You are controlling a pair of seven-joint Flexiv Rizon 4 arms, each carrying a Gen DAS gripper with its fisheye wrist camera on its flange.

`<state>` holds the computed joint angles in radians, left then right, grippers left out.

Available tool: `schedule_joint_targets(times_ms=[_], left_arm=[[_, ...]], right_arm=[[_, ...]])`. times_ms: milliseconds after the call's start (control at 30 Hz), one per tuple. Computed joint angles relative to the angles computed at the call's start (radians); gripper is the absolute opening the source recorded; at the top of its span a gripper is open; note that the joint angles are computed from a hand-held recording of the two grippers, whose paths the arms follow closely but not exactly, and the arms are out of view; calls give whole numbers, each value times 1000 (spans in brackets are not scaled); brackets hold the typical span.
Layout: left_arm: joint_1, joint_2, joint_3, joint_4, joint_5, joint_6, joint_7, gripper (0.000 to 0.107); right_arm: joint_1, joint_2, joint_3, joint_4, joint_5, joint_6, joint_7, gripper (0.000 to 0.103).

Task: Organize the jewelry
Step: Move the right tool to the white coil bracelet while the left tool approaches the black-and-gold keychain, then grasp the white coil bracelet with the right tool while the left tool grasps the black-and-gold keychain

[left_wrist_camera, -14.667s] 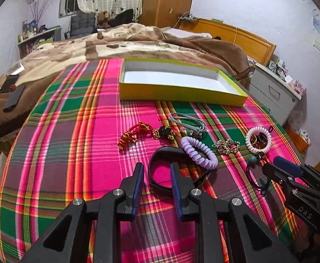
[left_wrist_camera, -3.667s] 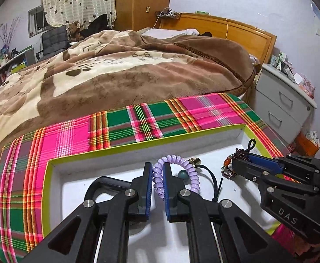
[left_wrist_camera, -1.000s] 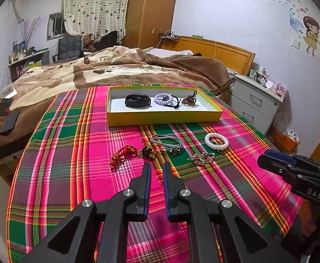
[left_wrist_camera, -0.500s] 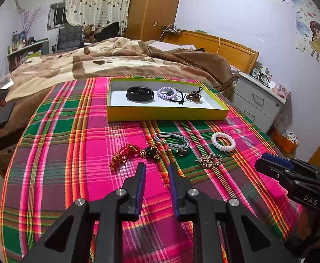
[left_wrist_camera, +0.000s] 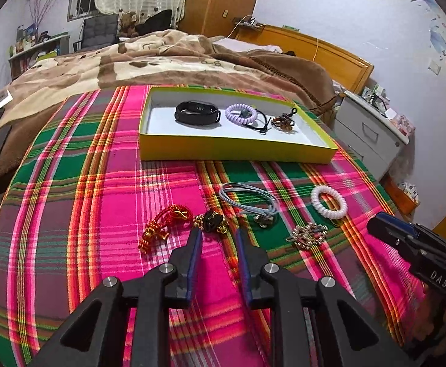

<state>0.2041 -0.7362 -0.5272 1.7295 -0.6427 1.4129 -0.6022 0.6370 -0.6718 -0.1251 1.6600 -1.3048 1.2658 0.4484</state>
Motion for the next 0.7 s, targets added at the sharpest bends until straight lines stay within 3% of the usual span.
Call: schedule_joint_targets(times_ms=[300, 567, 700], left_arm=[[-78, -36, 98, -88, 32, -52, -79, 22], [-105, -58, 129, -129, 48, -77, -112, 25], [-127, -64, 154, -146, 67, -78, -135, 25]], right_arm=[[-36, -53, 12, -44, 204, 32, -157, 36], [-29, -112, 32, -121, 408, -5, -383, 25], [-1, -116, 11, -134, 468, -38, -449, 14]])
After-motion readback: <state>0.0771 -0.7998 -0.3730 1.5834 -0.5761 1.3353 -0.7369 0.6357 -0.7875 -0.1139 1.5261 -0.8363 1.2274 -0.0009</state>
